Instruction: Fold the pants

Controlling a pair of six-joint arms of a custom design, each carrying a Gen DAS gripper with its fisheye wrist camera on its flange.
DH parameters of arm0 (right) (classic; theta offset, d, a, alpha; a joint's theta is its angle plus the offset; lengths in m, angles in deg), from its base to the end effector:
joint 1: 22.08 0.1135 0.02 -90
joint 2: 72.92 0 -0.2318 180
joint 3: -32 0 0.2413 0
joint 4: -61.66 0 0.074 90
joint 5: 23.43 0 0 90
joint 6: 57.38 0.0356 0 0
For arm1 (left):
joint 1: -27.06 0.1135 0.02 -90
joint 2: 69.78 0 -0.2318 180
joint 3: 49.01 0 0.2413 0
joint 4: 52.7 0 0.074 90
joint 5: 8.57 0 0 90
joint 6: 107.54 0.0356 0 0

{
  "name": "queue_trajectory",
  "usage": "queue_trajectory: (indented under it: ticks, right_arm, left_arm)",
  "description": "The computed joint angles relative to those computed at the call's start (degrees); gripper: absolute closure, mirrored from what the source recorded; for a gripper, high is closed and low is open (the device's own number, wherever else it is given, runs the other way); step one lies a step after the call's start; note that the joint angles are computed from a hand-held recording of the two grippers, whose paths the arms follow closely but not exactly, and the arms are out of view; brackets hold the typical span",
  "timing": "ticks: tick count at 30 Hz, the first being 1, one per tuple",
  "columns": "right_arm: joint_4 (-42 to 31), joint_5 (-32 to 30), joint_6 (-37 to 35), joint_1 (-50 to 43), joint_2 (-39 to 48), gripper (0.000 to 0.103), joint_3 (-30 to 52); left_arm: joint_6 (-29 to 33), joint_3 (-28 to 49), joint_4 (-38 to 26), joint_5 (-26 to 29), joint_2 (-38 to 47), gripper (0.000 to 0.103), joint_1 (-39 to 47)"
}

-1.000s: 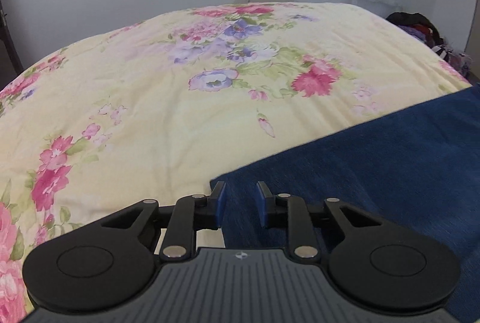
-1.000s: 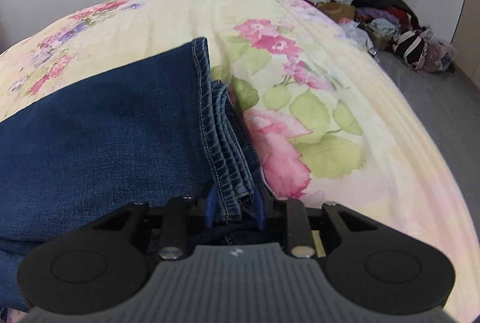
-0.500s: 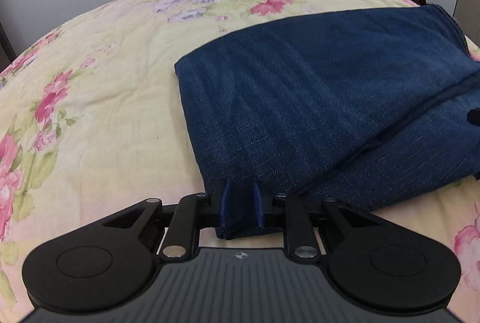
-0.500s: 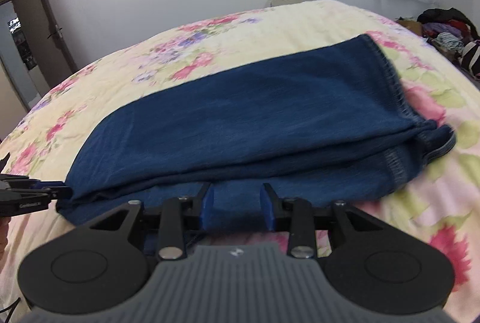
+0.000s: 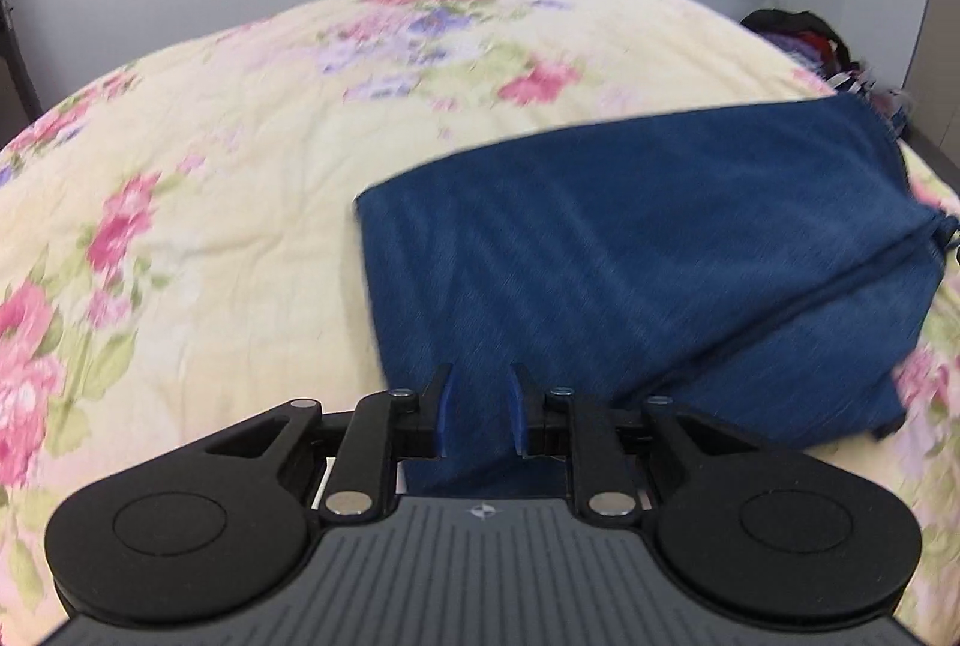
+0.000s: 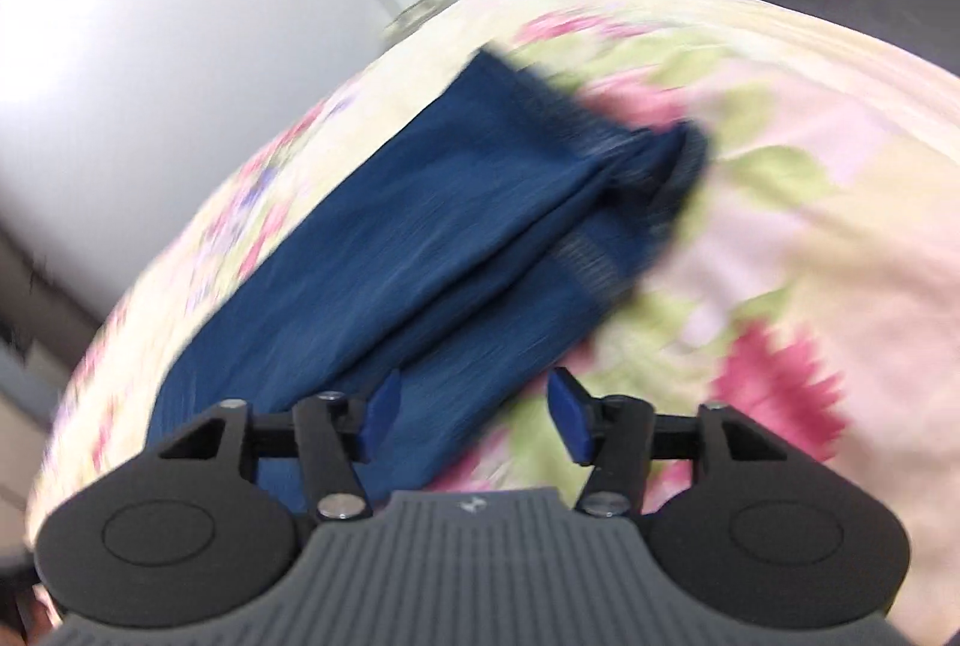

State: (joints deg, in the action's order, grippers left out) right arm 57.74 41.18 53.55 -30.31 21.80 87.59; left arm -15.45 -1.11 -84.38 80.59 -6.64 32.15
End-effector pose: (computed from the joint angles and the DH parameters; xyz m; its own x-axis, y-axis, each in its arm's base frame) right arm 0.3029 -0.0284 0.1198 -0.6956 0.4267 -0.5780 0.0725 0.8421 0.5344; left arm 0.2220 0.0203 0.1768 -0.7306 -0.0285 -0.6822 -0.0721 0.9968 0.0356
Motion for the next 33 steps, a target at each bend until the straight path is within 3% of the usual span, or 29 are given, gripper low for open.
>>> queue_trajectory:
  ticks: [7,12,18,20,22,27,33]
  right_arm:
    - [1.7,-10.6,13.0,-10.5,18.1,0.04,16.2]
    - [1.0,-11.7,18.1,-10.1,29.1,0.04,27.8]
    - [0.7,-10.6,16.9,-9.6,34.8,0.069,34.1]
    - [0.8,-11.5,14.4,-9.8,34.0,0.08,33.7]
    - [1.9,-12.0,11.7,-10.1,31.1,0.083,31.6]
    - [0.5,-11.3,3.9,-9.8,22.8,0.083,27.9]
    - [-0.9,-9.5,-2.5,-7.9,17.8,0.084,27.0]
  left_arm:
    - [-3.8,5.5,6.6,-1.0,10.6,0.08,-6.1]
    - [-6.7,8.0,10.6,1.8,16.1,0.08,-7.2]
    - [-6.0,15.6,14.8,1.9,26.8,0.08,-10.1]
    - [-5.5,18.7,15.8,1.7,30.6,0.08,-10.7]
    - [-4.4,23.3,16.1,0.9,35.2,0.08,-11.5]
    - [-2.4,36.8,16.2,1.3,47.5,0.08,-12.7]
    - [-3.9,51.8,11.8,-1.3,60.8,0.079,-14.4]
